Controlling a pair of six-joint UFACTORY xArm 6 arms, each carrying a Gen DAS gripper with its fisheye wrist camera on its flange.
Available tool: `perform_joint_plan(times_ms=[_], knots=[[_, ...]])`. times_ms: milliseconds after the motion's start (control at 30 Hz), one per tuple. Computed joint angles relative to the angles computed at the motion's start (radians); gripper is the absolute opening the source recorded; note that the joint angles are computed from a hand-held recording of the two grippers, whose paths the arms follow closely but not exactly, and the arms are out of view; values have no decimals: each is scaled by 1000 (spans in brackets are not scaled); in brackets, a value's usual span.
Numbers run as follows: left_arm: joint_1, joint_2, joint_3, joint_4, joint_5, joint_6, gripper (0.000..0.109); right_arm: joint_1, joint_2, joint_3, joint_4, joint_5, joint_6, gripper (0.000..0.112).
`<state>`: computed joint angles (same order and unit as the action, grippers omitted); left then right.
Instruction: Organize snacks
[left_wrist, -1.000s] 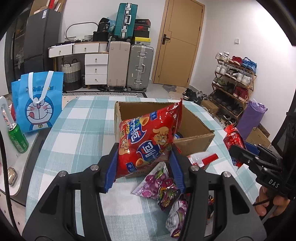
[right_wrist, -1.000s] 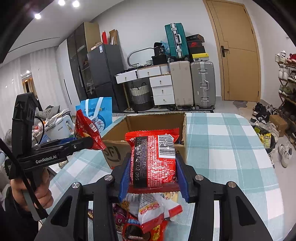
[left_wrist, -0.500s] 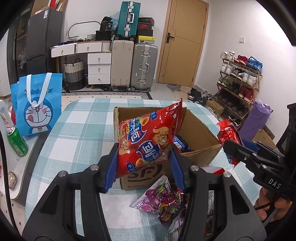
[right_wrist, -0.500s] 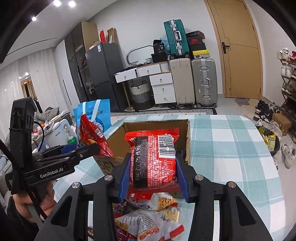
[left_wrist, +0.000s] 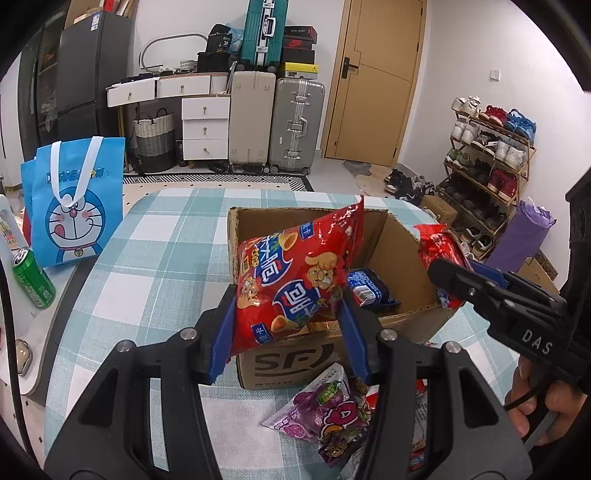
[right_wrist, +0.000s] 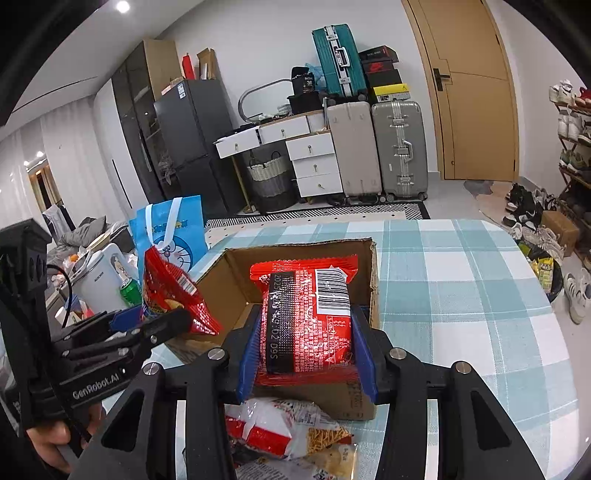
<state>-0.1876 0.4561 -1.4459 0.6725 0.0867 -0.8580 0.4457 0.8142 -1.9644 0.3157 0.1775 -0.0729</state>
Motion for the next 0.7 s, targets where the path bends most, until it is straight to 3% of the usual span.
perform_joint_plan(times_ms=[233,433,700], knots=[[-8,21,-21,7,24,17,49,-10,82,-135,-85,85,83,45],[-11,22,-20,28,31,10,50,-5,74,-118,-35,82,44,45],[-26,31,-30,19,52,40,50,-7,102,-164,-67,122,90,49]])
